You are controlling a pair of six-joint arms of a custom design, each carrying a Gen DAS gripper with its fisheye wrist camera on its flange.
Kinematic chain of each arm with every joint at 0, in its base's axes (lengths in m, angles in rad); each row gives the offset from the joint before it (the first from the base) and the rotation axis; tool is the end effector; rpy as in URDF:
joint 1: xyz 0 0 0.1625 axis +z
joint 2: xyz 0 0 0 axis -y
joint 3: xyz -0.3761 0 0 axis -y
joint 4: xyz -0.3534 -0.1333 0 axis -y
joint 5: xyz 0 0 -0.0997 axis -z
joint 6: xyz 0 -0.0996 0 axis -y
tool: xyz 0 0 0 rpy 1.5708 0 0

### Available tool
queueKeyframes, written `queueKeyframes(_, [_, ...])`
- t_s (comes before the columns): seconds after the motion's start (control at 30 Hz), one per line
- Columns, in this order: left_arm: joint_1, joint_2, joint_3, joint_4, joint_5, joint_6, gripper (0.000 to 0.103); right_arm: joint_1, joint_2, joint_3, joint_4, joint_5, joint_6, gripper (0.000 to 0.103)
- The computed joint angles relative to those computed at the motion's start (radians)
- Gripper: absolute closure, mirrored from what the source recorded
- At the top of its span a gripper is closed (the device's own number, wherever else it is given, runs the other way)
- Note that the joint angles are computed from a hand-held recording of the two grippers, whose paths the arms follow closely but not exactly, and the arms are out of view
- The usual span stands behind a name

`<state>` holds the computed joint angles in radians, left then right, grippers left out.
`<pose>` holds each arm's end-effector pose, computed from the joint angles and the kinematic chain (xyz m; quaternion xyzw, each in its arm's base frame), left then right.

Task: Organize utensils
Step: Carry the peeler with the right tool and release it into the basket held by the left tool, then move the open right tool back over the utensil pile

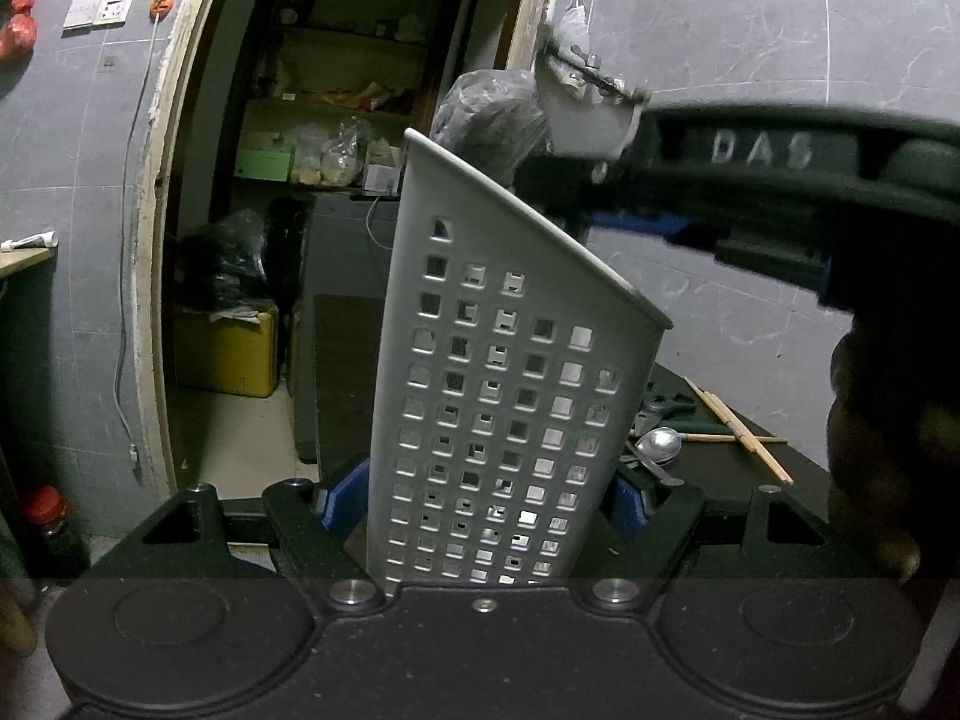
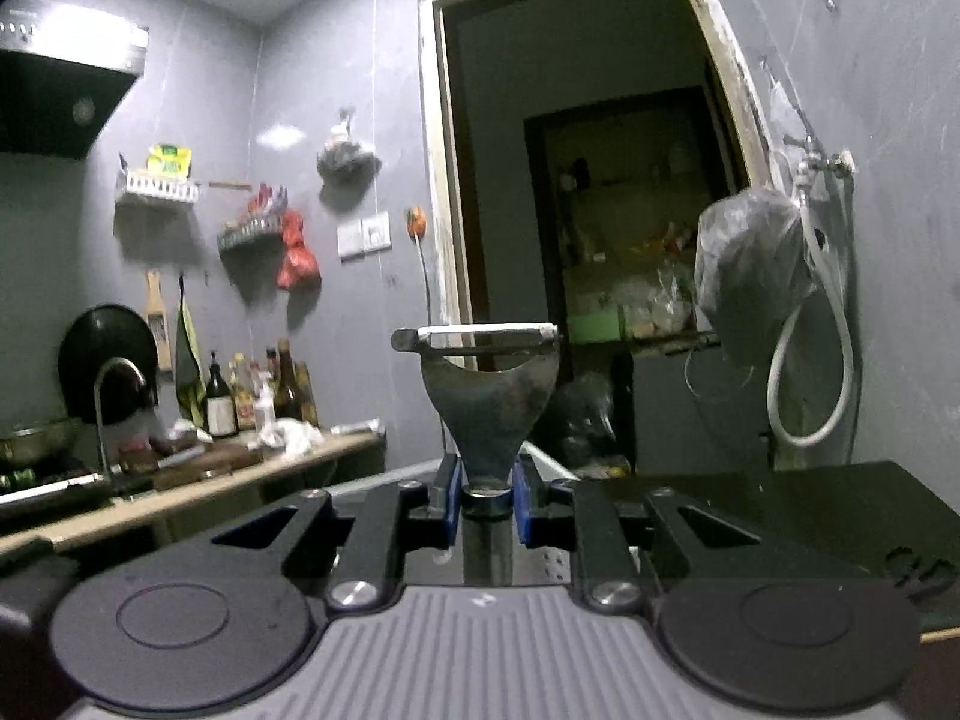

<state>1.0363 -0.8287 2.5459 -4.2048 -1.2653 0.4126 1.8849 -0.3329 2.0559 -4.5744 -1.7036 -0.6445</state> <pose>-0.0320 -0.3746 0.1114 0.3443 0.8195 -0.4449 0.1096 0.2455 -0.3671 0.0034 0.3338 -0.7283 0.5793 0.1505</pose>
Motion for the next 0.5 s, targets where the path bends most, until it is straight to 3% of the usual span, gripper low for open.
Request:
queueKeyframes(0.17, [-0.001, 0.007, 0.003, -0.011, 0.001, 0.002, 0.024, 0.004, -0.009, 0.004, 0.052, -0.040, 0.013, 0.079])
queueKeyframes(0.4, [0.002, 0.008, 0.005, -0.011, -0.008, 0.006, 0.024, 0.014, -0.011, 0.021, 0.036, -0.060, -0.009, 0.035])
queueKeyframes(0.5, [0.003, 0.011, 0.006, -0.016, -0.009, 0.007, 0.024, 0.000, -0.009, 0.050, -0.021, -0.022, -0.007, 0.024])
